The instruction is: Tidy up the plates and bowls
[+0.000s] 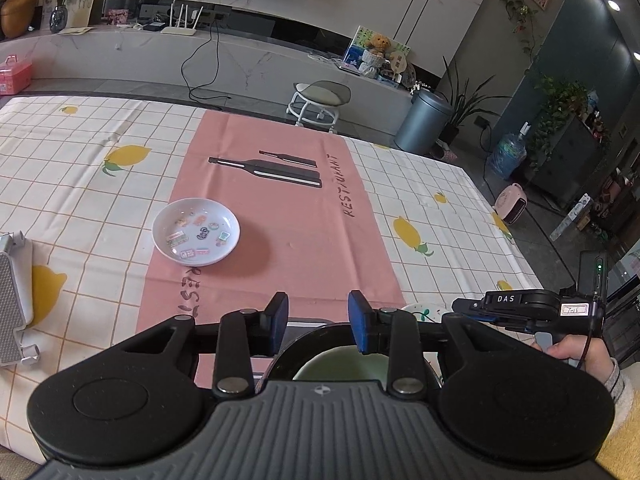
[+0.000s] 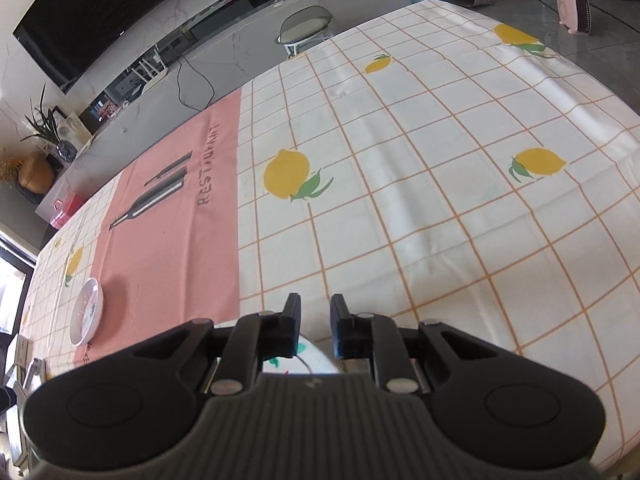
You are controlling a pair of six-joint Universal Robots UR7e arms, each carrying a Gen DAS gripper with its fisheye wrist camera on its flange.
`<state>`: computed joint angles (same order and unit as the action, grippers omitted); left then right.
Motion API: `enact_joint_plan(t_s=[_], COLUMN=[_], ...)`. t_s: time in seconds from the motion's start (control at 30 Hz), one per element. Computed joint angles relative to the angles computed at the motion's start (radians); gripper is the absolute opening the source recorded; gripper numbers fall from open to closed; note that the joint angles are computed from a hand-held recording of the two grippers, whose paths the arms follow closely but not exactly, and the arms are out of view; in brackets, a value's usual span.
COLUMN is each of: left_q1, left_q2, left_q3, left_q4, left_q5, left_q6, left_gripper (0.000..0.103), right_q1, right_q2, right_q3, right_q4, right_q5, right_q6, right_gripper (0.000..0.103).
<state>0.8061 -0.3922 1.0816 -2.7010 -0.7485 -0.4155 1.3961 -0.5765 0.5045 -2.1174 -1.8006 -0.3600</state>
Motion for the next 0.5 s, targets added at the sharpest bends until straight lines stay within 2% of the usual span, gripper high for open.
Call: enact_joint_plan(t_s=[0.2, 0.33, 0.43, 0.5], left_q1=[-0.007, -0.015, -0.017, -0.015], left_q2=[0.001, 0.002, -0.002, -0.012], left_q3=[-0.001, -0.004, -0.005, 0.000], left_q4=[0.012, 0.022, 0.049, 0.059], left_q5=[0.022, 0.087, 0.130, 0.134], left_q6=[0.003, -0.003, -0.028, -0.037], left_gripper=[0.037, 0.041, 0.042, 0.041], right_q1=[0.014, 0.021, 0.025, 0.027], right_q2=[-0.029, -0.047, -0.075, -0.090], right_q3=[0.079, 0.135, 0.204, 0.230], right_q4=[-0.065, -0.138, -0.241, -0.280], right_q5=[-0.055, -0.085, -0.072, -0.053], right_q6=[-0.070, -0.118, -0.161, -0.171], right_gripper=[0.015, 0.016, 0.016, 0.016])
